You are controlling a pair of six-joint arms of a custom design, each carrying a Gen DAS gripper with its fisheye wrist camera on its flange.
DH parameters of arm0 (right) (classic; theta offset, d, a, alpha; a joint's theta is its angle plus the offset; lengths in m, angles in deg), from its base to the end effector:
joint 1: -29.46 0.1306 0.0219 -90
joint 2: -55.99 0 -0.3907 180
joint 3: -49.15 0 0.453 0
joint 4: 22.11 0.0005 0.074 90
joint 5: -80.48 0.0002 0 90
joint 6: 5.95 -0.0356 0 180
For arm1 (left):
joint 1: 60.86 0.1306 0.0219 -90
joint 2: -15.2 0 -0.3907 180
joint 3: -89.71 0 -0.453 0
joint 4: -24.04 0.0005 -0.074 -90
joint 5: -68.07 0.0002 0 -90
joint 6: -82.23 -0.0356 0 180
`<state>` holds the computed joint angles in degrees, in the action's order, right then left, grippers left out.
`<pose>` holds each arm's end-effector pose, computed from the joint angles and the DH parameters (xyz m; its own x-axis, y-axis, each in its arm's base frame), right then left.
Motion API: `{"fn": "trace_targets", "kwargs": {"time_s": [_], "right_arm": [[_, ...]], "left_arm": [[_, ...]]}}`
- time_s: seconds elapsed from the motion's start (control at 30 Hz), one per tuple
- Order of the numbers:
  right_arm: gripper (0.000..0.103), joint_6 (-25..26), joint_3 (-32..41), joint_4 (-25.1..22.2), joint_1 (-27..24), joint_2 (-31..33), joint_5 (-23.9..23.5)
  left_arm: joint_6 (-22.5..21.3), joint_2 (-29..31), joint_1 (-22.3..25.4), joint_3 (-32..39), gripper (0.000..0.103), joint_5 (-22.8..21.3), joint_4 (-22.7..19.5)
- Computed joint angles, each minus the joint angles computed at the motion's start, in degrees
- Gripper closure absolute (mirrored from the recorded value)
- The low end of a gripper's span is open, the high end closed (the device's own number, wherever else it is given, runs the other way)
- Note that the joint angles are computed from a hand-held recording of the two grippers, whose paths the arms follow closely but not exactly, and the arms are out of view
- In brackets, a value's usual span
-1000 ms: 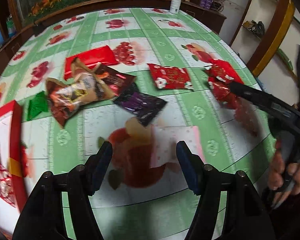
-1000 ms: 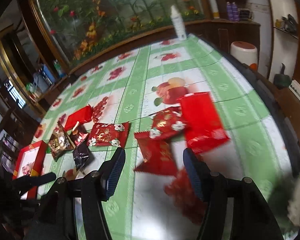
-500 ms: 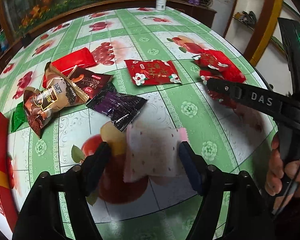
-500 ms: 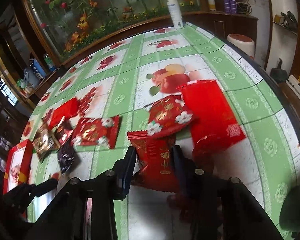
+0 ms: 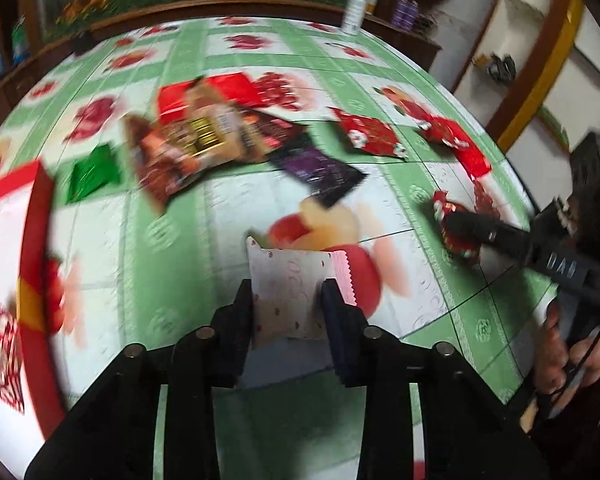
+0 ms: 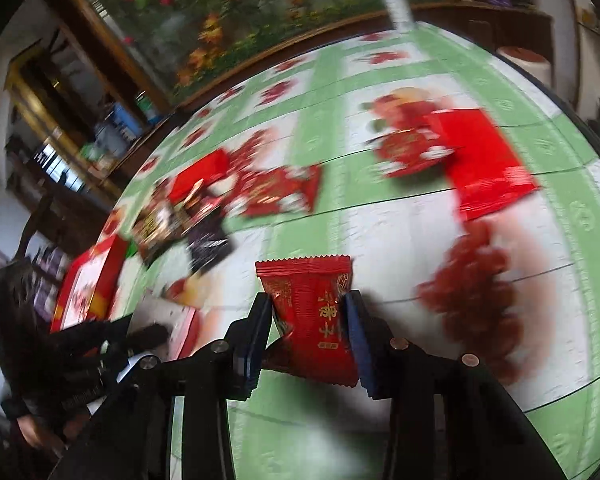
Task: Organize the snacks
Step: 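Grasp the white-pink wafer packet with the left gripper while the right grasps a red packet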
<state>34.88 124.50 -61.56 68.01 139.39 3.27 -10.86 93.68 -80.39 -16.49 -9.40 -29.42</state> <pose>0.3953 0.3043 0.3750 -0.7483 0.3472 -0.5652 0.1154 0.9072 0.4045 0.4238 -0.1591 0.3840 -0.7759 0.3311 -0.5370 0.4768 0.8651 -0.1555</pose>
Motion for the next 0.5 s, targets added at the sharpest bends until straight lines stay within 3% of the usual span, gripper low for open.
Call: {"fn": "trace_targets", "kwargs": {"time_s": [0.1, 0.5], "right_arm": [[0.064, 2.2, 2.3, -1.2, 1.7, 2.3, 1.1], [0.067, 1.0, 3.0, 6.1, 3.5, 4.7, -8.2]], "left_arm": [[0.7, -1.6, 1.8, -1.2, 0.077, 0.6, 0.3], [1.0, -5.0, 6.2, -3.4, 0.082, 3.1, 0.8]]}}
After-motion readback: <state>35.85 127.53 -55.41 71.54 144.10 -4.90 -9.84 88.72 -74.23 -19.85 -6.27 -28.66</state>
